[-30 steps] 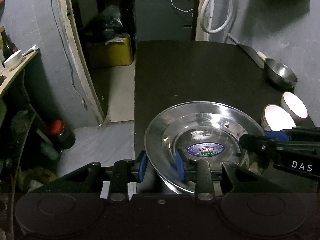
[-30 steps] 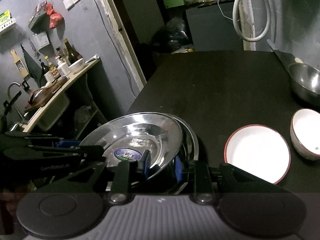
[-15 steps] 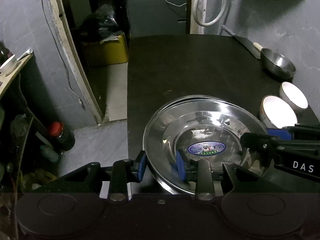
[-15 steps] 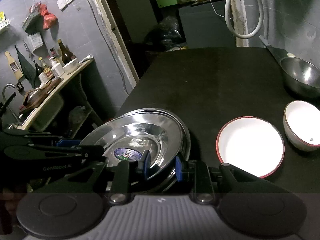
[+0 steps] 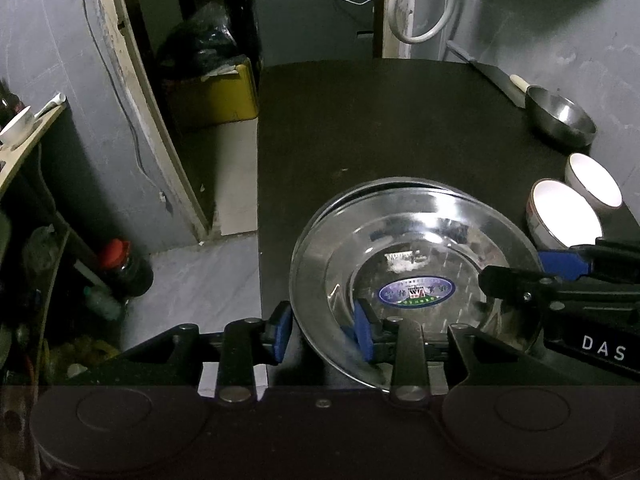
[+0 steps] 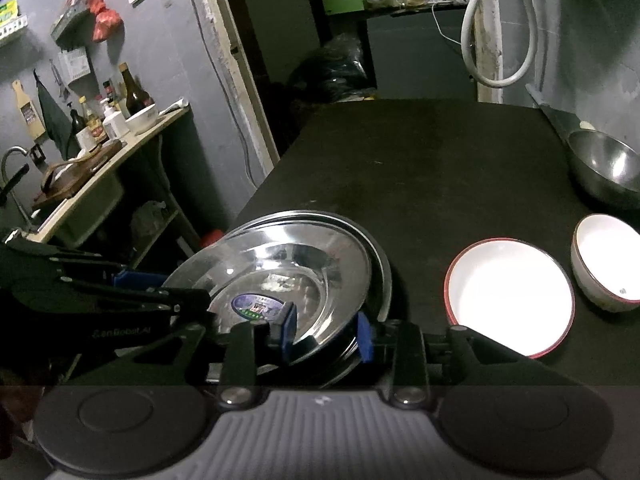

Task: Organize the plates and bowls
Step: 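Carry the blue-logo plate onto the large plate and open both grippers, then move both tools to the steel mixing bowl beside the wall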

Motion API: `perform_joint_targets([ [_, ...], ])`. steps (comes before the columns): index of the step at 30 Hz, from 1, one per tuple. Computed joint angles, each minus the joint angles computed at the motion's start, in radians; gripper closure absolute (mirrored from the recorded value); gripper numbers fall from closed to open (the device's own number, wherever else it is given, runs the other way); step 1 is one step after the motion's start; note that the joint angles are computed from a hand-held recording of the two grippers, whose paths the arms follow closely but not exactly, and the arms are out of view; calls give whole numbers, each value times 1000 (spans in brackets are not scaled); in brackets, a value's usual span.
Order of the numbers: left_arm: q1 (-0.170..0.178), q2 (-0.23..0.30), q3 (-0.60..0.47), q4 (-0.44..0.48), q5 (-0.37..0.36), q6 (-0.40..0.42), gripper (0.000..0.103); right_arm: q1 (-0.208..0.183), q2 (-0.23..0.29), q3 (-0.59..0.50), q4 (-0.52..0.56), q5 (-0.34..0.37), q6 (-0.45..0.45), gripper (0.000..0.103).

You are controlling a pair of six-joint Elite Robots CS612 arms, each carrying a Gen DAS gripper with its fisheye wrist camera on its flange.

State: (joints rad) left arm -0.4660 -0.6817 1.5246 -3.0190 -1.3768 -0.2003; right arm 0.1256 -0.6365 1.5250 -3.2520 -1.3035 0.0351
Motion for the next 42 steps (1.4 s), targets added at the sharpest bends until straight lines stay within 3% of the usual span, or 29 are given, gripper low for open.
perform_joint_targets([
  [13,-2,8,-9,14,3,16,65,1,10,-7,-12,-7,-3,65],
  [21,-1,10,-14,16,6,34,55,2,13,-6,-26,-5,5,57],
  [28,0,9,-18,24,16,40,52,1,13,-7,-30,-4,7,54],
  [30,0,10,-19,22,20,38,48,5,12,-4,-44,-27,6,43],
  [34,-1,9,-17,14,30,37,43,1,11,2,-64,-44,24,42],
  [39,-7,9,-12,-28,51,32,17,-5,5,20,-87,-71,51,28],
  [42,-9,9,-9,-69,52,25,9,-11,-2,40,-113,-92,77,17],
])
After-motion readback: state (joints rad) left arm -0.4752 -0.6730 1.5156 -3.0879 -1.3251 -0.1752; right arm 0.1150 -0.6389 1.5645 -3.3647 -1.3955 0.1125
